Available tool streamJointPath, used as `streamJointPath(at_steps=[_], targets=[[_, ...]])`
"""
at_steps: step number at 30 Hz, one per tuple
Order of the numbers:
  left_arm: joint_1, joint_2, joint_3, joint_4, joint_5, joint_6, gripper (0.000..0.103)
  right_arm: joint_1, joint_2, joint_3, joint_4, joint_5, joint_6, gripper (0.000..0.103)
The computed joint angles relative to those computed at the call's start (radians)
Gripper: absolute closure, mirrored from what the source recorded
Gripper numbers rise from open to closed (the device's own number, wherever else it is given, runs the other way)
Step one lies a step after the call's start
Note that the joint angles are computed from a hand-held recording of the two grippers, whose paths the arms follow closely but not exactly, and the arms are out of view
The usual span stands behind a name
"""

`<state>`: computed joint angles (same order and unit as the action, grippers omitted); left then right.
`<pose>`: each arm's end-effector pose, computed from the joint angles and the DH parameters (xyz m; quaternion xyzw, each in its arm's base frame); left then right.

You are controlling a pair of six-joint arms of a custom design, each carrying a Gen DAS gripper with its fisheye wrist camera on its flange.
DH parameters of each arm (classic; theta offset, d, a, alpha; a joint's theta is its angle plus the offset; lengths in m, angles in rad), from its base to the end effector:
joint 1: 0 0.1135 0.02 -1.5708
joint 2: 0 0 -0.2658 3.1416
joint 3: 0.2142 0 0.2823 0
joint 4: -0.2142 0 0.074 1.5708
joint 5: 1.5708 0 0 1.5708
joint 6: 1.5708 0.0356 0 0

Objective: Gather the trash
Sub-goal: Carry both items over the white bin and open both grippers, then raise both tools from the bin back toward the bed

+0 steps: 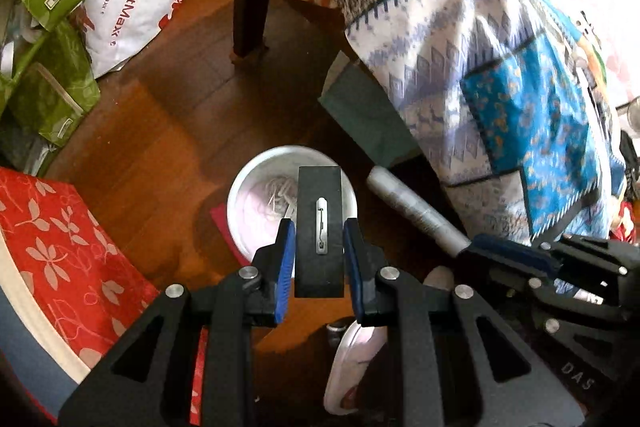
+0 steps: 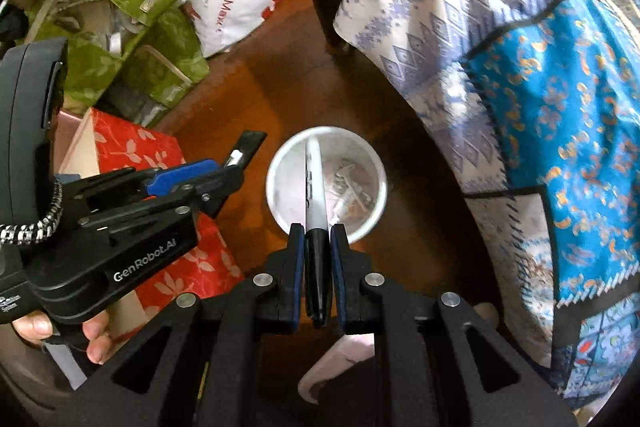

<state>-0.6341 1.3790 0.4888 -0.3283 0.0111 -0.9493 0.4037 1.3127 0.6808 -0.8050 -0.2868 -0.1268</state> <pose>0.1829 -0.1350 0.0949 -0.1535 0.9725 -0.1285 0.1192 0.2026 0.0975 0.1488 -0.2681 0.9505 0.1504 0.0459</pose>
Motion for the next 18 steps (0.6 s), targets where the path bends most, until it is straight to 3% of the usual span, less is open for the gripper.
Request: streamJointPath(at_steps=[2,5,6,18], targets=[[0.027,0.006,0.012,-0.010,0.009,0.013,0.079,-0.006,0.025,0.020,-0.002,-0.016,-0.004,0.085],[0.049,-0.003,0.013,-0.021,0.011,0.024,0.071,-0.016,0.038,0.033,-0.003,-0.021,0.008,0.059],[0.052,-0.012,0.009,-0.025,0.010,0.028,0.069,-0.021,0.034,0.031,0.001,-0.019,0.009,0.056],[-0.081,-0.232,0.033,-0.245,-0.124,-0.033,0.069,-0.063,-0.171,0.011,-0.089,0.027,-0.081,0.056]])
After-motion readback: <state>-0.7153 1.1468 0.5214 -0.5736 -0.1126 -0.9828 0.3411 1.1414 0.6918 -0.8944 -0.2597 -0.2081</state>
